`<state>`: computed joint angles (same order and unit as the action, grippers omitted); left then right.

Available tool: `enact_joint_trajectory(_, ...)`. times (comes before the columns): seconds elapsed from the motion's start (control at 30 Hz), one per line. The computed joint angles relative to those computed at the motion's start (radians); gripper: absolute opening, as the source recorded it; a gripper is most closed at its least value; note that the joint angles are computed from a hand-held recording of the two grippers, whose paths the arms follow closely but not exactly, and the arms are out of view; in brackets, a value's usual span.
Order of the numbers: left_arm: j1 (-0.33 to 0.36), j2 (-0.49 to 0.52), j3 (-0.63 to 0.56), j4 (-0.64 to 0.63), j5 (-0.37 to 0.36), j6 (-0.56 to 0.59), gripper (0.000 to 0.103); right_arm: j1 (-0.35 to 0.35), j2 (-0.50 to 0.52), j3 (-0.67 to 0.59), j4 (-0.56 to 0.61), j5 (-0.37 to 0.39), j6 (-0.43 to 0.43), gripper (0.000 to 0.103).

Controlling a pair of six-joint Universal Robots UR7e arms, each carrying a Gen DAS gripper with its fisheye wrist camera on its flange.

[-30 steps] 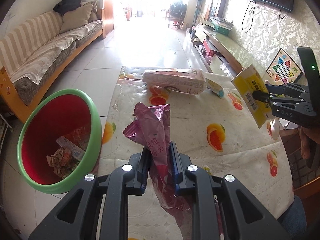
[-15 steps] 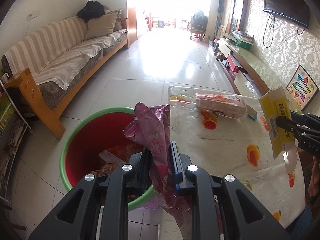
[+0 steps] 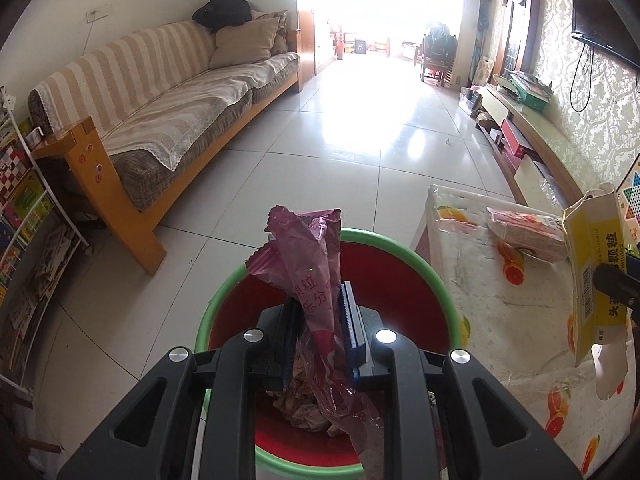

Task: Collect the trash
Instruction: 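Open the left tool over the bin to drop the pink wrapper, then carry the yellow box over the bin and open the right tool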

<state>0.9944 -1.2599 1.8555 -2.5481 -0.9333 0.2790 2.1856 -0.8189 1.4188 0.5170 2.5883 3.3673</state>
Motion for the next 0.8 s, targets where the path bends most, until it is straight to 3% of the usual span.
enact_joint_trajectory(0.13,0.028,0.024,-0.013,0.012,-0.003,0.019,0.026,-0.006,0.050,-0.068,0.017,-0.021,-0.013,0.041)
enact_joint_trajectory(0.27,0.046,0.018,0.001,0.013,-0.008,0.021,0.076,-0.004,0.097,-0.126,0.037,-0.029,-0.022,0.041)
enact_joint_trajectory(0.37,0.052,-0.006,0.023,-0.021,-0.008,0.032,0.088,-0.006,0.128,-0.163,0.053,-0.038,-0.031,0.041)
enact_joint_trajectory(0.8,0.080,-0.128,0.059,-0.035,-0.035,0.004,0.095,-0.016,0.248,-0.304,0.079,-0.114,-0.105,0.041)
